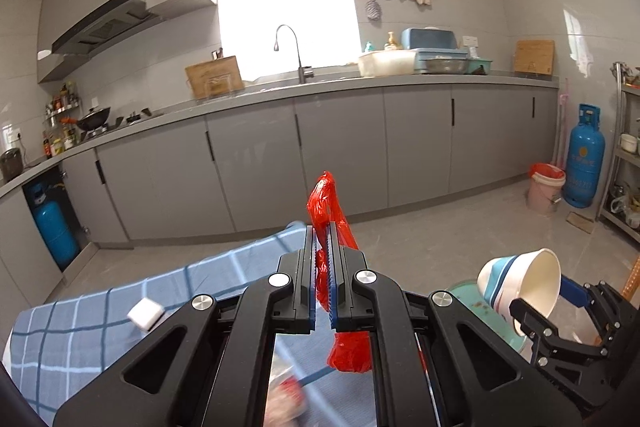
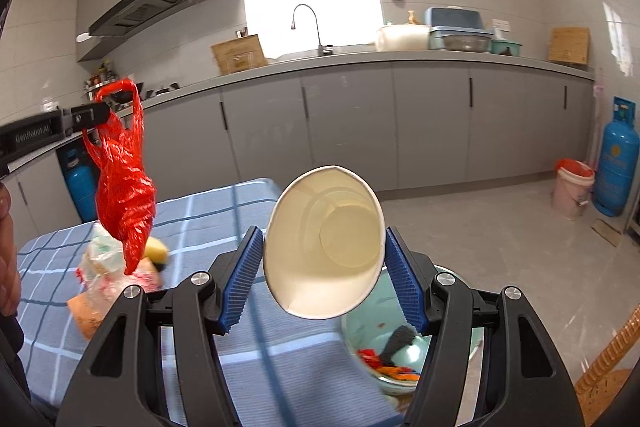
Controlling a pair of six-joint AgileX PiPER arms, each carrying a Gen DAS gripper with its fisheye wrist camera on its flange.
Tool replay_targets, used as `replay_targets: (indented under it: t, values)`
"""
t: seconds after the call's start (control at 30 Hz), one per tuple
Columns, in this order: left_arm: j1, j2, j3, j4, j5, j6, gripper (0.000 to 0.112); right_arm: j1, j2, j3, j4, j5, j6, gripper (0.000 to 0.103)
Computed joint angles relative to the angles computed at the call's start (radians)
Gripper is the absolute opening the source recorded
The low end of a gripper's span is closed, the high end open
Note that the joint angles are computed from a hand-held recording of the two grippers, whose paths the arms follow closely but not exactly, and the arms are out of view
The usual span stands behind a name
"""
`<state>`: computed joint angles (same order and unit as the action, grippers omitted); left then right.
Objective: Collect trash
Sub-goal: 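Carry the cup and red bag over the basin and release both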
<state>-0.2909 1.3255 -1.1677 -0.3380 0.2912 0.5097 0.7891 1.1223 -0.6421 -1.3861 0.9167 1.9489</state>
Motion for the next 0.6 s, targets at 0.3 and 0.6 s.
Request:
replay_targets:
  t: [0.3,0.6]
  values:
    - [-0.172,0.116,-0.079,0.387,-0.025,-0.406,0.006,-0.229,-0.057,0.096,-0.053,-0.165,0.020,0.062]
    - [-0.272,0.273,-0.196,0.502,0.007,-0.551,0.006,-0.534,-0.047,0.151,-0.215,-0.434,0.110,0.062]
